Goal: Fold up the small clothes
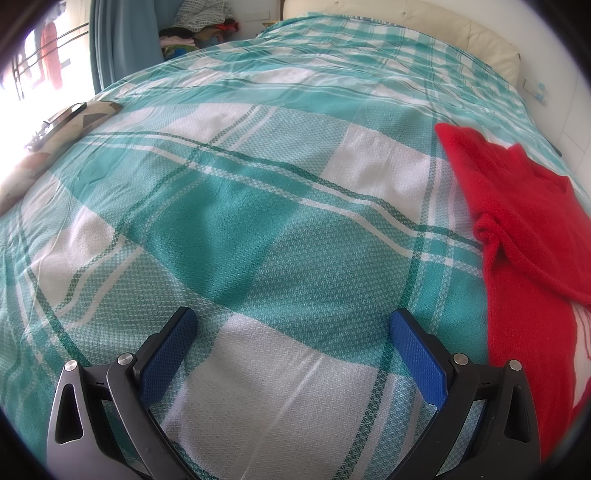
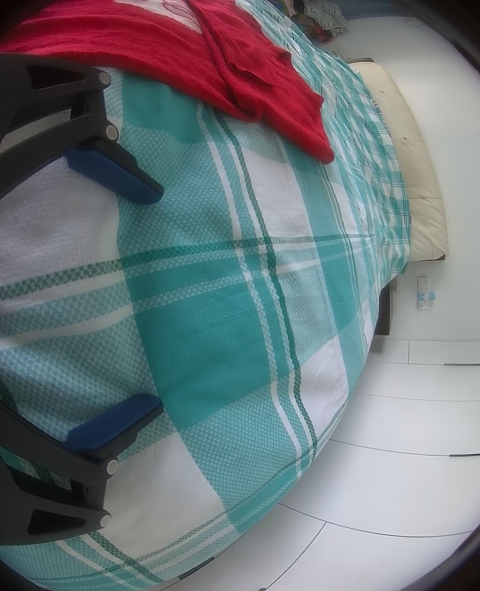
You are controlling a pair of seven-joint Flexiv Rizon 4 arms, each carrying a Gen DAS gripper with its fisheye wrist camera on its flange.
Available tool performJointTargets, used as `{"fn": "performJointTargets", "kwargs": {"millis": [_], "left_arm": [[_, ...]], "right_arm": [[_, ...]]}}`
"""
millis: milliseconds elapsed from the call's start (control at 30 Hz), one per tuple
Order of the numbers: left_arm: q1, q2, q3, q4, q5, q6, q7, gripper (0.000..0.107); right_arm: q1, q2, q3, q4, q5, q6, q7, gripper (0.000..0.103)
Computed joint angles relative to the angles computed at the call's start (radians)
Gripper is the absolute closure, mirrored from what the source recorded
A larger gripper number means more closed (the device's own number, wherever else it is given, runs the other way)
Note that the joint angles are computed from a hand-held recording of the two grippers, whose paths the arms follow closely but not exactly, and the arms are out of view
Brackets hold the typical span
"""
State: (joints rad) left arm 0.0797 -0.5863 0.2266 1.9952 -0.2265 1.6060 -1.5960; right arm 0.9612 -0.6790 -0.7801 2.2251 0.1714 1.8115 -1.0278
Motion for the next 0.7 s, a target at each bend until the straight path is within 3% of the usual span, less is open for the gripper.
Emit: {"fn": "performJointTargets", "kwargs": {"millis": [700], "left_arm": [[0.000, 0.000, 0.001, -0.002, 0.004, -0.002, -0.004, 0.004]], "right_arm": [[-0.005, 0.010, 0.005, 0.004, 0.001, 0.001, -0.009, 0.001]]}}
